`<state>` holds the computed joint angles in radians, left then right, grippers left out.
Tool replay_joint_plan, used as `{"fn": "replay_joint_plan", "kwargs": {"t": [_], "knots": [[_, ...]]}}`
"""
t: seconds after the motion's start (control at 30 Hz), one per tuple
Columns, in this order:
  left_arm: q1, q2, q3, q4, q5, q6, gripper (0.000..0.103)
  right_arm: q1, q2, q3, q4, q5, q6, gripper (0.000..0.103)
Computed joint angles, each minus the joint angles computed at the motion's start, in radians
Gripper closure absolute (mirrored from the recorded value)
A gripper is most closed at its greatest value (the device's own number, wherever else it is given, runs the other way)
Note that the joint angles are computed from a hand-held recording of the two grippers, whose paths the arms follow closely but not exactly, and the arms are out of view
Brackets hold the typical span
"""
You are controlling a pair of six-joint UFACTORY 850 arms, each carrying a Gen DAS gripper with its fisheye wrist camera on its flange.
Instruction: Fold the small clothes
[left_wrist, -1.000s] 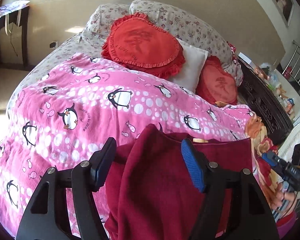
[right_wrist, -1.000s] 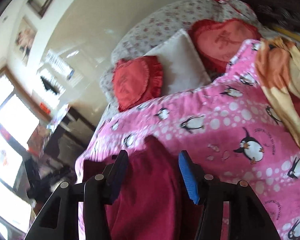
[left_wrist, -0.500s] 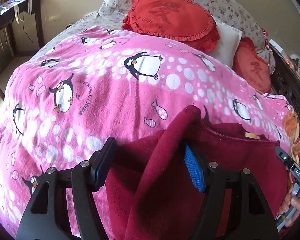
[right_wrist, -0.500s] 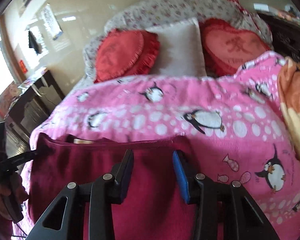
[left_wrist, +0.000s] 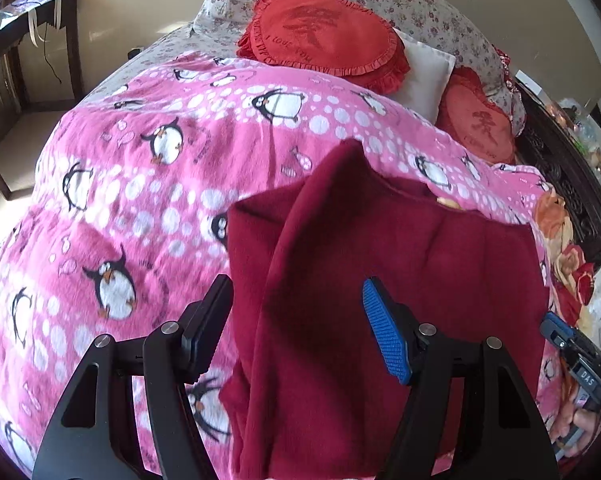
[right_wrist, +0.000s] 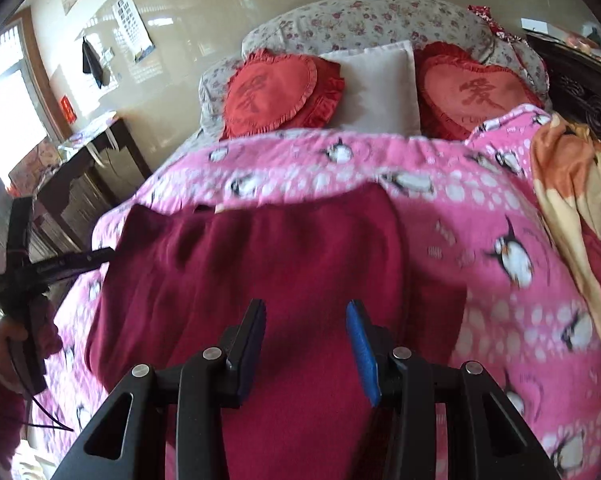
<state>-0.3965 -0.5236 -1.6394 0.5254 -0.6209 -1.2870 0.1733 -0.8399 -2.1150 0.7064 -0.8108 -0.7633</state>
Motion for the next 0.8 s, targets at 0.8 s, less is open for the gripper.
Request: {"fn": "replay_joint_plan", "kwargs": {"t": [0.8], "knots": [[-0.088, 0.125, 0.254, -0.045, 0.015, -0.106, 0.035, -0.054, 0.217, 0.424, 0.025, 0.008, 0.009, 0.085]]}}
